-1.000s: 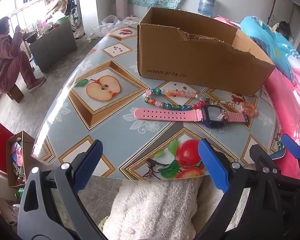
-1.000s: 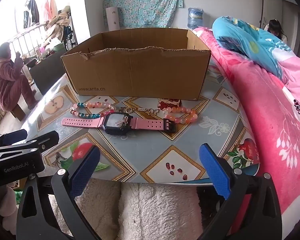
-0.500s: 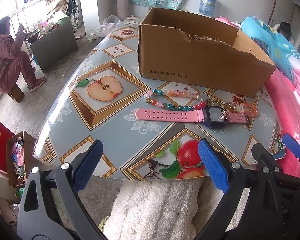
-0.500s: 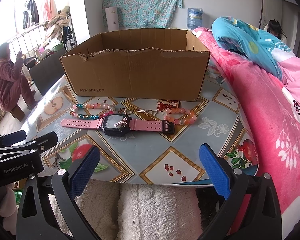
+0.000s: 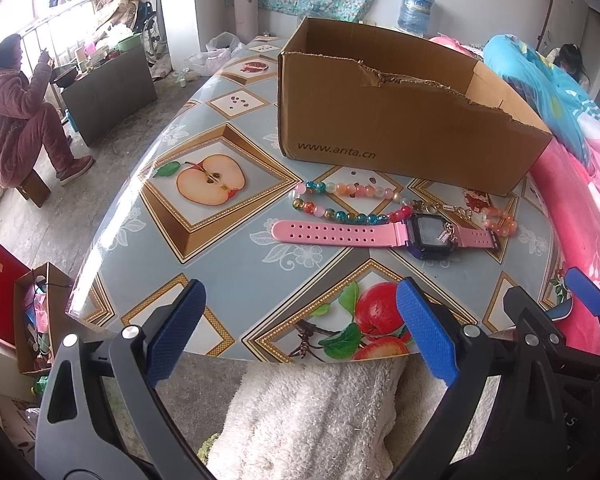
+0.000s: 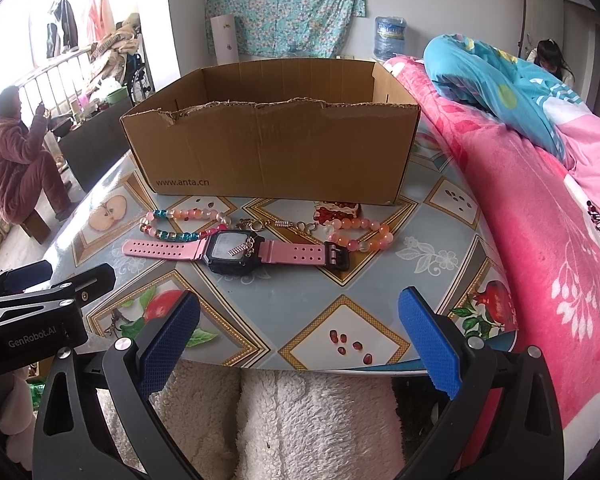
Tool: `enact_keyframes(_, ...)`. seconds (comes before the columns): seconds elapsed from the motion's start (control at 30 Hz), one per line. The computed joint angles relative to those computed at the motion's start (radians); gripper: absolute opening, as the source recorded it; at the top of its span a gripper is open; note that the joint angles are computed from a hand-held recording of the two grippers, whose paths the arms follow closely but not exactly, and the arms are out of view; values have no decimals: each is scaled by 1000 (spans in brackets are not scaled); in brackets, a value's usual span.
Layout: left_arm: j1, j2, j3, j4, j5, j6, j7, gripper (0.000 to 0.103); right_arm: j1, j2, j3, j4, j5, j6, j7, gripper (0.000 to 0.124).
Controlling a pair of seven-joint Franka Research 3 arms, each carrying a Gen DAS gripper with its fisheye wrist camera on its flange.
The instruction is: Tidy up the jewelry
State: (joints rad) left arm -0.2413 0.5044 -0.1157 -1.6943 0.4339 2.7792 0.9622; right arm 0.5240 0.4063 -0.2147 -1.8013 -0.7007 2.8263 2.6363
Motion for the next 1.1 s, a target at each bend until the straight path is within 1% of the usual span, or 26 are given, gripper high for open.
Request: enact_keyframes(1.1, 3, -3, 2, -3, -2, -1, 5, 92, 0, -7, -4, -9, -6, 6, 11, 97)
